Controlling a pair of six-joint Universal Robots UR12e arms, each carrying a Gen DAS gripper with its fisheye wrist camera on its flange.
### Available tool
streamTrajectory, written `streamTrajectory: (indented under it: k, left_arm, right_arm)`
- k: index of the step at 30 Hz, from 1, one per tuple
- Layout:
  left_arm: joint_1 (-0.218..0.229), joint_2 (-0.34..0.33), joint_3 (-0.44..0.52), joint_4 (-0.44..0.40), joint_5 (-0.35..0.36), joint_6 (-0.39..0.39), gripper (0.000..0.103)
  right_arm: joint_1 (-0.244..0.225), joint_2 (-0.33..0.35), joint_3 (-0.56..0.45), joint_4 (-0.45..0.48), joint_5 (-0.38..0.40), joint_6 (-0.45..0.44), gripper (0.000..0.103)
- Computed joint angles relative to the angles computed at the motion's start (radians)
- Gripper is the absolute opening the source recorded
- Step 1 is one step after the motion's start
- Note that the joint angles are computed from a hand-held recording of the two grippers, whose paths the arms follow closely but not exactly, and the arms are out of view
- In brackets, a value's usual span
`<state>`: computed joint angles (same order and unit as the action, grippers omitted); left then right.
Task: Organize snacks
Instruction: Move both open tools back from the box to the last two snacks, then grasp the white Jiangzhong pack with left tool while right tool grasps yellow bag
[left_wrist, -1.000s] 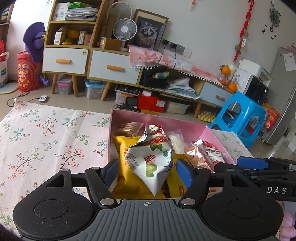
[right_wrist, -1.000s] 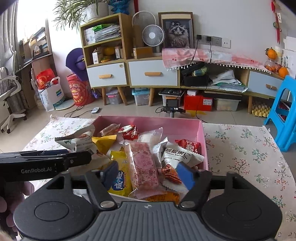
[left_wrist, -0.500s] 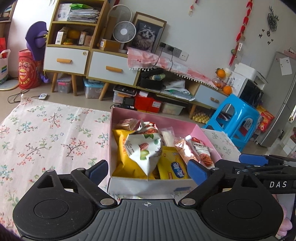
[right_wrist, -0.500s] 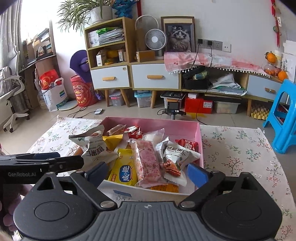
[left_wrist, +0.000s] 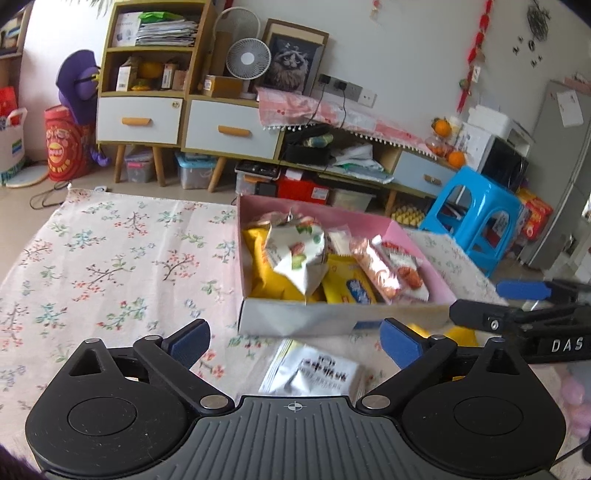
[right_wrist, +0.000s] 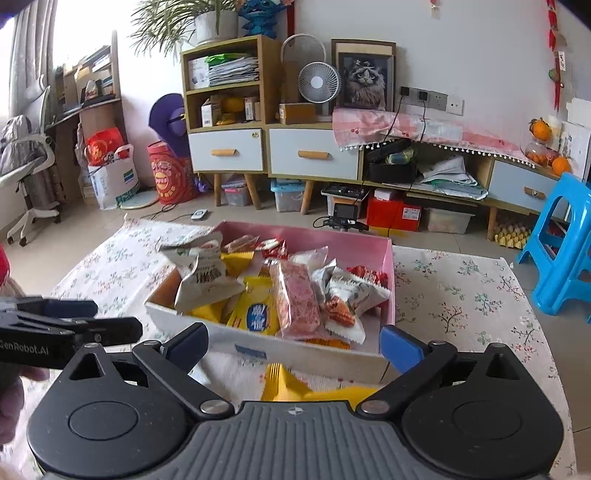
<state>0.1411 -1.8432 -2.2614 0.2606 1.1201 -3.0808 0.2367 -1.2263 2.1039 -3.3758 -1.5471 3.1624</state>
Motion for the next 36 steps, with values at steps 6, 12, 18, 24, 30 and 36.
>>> streamTrajectory:
  k: [6, 12, 18, 24, 30, 36]
  left_arm:
    - [-0.012, 0.022, -0.035, -0.019, 0.037, 0.122, 0.100]
    - [-0.017, 0.033, -0.053, -0.043, 0.047, 0.164, 0.100]
    - [-0.024, 0.031, -0.059, -0.059, 0.065, 0.197, 0.100]
    - [-0.042, 0.009, -0.060, -0.041, 0.101, 0.235, 0.100]
    - [-0.073, -0.017, -0.041, -0.043, 0.144, 0.247, 0.100]
    - [-0.089, -0.043, -0.010, -0.020, 0.101, 0.353, 0.100]
  right_arm:
    - [0.007, -0.015, 0.028, -0.007, 0.000, -0.042, 0.091]
    - [0.009, -0.026, 0.054, -0.006, -0.014, -0.052, 0.091]
    - [0.007, -0.036, 0.080, 0.012, -0.038, -0.057, 0.092]
    - [0.003, -0.041, 0.099, 0.045, -0.072, -0.066, 0.092]
    - [-0.007, -0.040, 0.104, 0.058, -0.085, -0.072, 0.092]
    - [-0.022, -0.036, 0.085, 0.107, -0.060, -0.153, 0.093]
